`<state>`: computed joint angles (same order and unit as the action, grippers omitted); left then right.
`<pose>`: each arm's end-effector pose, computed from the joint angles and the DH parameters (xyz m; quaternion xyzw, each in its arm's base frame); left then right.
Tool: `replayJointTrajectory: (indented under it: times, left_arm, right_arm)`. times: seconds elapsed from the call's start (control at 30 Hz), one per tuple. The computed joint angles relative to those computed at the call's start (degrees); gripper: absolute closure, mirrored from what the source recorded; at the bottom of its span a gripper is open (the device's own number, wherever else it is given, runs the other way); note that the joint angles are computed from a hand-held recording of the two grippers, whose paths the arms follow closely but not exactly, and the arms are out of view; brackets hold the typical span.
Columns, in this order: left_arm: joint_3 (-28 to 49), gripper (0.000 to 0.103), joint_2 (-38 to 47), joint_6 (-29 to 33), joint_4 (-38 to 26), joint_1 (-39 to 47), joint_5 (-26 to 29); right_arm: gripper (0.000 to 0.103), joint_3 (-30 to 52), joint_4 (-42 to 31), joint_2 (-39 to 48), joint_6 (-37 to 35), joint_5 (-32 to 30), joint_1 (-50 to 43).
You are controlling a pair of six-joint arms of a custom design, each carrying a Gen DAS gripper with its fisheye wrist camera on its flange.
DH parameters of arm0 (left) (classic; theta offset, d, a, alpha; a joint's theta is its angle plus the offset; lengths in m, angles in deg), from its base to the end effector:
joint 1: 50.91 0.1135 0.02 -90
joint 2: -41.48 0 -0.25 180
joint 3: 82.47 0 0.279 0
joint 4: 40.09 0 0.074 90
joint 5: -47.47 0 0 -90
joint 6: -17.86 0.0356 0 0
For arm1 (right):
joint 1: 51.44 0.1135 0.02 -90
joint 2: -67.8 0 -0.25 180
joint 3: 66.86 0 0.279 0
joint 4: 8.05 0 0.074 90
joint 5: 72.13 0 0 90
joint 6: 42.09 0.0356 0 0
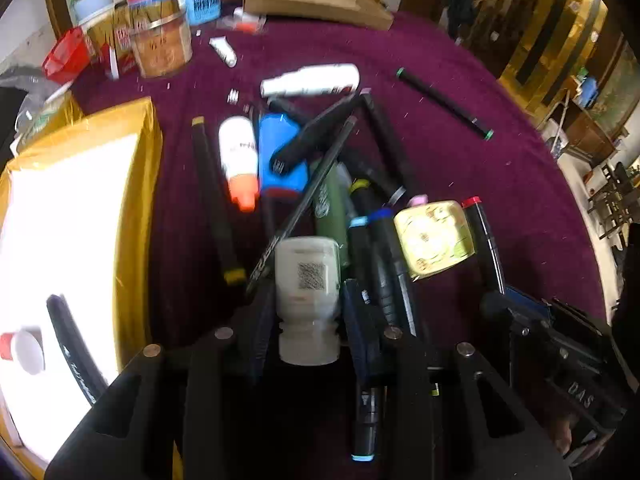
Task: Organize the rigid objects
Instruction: 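Grasp the QR-code white bottle with left tool while right tool grasps red-capped black marker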
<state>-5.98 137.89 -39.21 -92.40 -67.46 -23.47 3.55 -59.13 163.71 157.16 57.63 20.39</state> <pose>0.3255 -0.1089 0.1644 0.4310 0.8742 -0.1402 0.1741 0.1218 0.2980 0.1435 0.3372 0.8719 0.1131 0.3367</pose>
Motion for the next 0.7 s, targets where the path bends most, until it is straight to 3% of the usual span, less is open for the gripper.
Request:
replayJointTrajectory:
  times: [0.13, 0.23, 0.4, 0.47, 0.6, 0.7]
  left_arm:
    - [-0.65, 0.073, -0.1, -1.06, 0.3, 0.9, 1.47]
    - [-3.33, 0.073, -5.52, 0.76, -0.47, 4.14, 6.88]
    - [2.63, 0.073, -4.77, 2.58, -11.73, 10.76, 14.96]
    - [6.62, 0.073, -3.42, 3.83, -16.54, 14.38, 17.76]
    - [15.33, 0.073, -0.02, 5.54, -23.54, 21.04, 20.88]
    - [22.65, 0.073, 4.02, 4.06, -25.25, 25.24, 22.23]
  right_arm:
    - [0.09, 3.34, -4.04, 2.44, -0.48, -0.28, -0.11]
    - [0.09, 4.38, -5.75, 3.1, 0.8, 1.18, 0.75]
    - [0.09, 5.94, -6.76, 3.7, 1.8, 3.29, 1.52]
    - [0.09, 4.05, 0.5, 1.47, -2.45, 3.86, 0.96]
    - [0.09, 11.9, 6.02, 4.39, -15.36, 3.14, -1.14]
    - [0.09, 17.36, 15.15, 7.67, -28.39, -1.79, -4.8]
